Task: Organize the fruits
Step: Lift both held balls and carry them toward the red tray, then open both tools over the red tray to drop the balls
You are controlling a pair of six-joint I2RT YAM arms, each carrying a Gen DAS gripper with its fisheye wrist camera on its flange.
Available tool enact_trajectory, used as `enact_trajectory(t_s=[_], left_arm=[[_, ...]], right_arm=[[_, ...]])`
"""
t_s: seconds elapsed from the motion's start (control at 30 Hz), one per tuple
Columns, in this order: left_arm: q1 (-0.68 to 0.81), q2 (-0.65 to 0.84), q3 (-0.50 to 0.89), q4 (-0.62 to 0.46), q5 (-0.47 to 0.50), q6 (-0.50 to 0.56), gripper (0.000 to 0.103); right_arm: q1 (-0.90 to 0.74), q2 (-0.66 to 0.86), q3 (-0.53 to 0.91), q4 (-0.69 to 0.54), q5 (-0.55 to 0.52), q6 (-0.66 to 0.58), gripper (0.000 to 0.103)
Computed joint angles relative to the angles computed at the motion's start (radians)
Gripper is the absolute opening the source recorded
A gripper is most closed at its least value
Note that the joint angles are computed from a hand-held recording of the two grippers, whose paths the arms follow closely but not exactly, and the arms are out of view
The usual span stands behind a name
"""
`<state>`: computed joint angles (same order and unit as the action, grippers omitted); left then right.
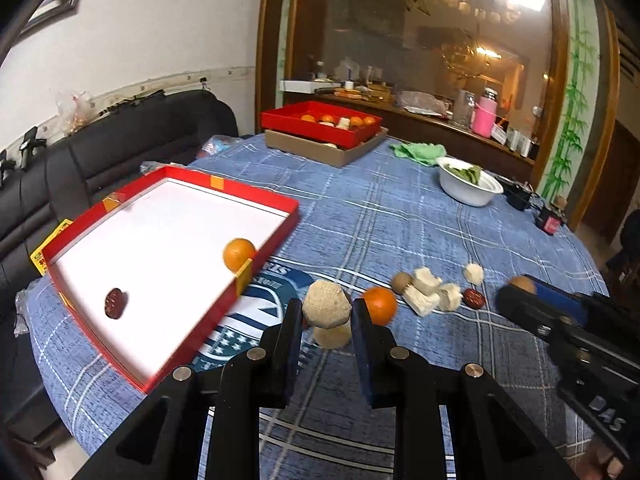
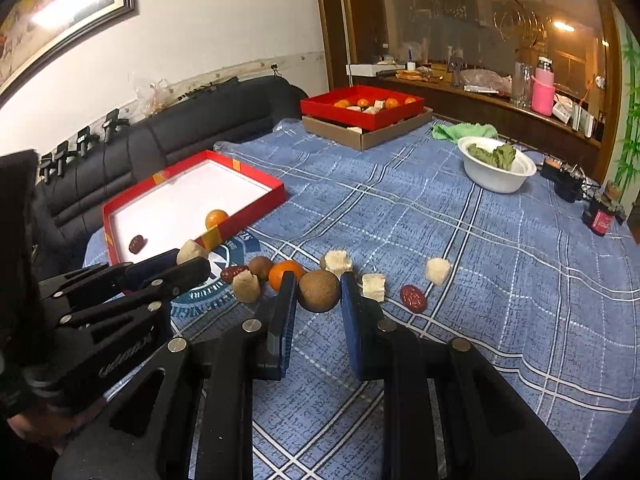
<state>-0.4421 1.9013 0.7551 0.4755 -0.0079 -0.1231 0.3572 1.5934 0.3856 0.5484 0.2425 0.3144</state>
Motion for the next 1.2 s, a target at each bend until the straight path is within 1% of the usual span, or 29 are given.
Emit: enact_trajectory(t_s=[0.17,0.3,0.73,1.0,1.2], left_arm=[[0.036,-0.006,0.020,-0.003,0.000,-0.004,0.024],[0.072,-0.014,0.016,0.011,0.007,-0.010,0.024],[0.192,-0.049,-0.050,0.042,0.030,-0.027,0.023],[0.274,-0.028,-0.005,0.024,0.049,-0.025,0.023],[0.309,0.032,0.081,-0.016,0.041,-0.007,0.023]], right_arm=[[0.034,-0.090,-0.014,-0.063,0.045,0.001,0.021],[0.053,-0.120,-0.014,-0.083,0.061,0.008,0.021],[0.125,-0.008,0.077,-0.059,0.043,0.017,0.021],[0.144,0.085,0.194,-0.099,0.011,-0.005,0.021],[0.155,0.173,0.328,-0.147,-0.015,-0.033,0.021]])
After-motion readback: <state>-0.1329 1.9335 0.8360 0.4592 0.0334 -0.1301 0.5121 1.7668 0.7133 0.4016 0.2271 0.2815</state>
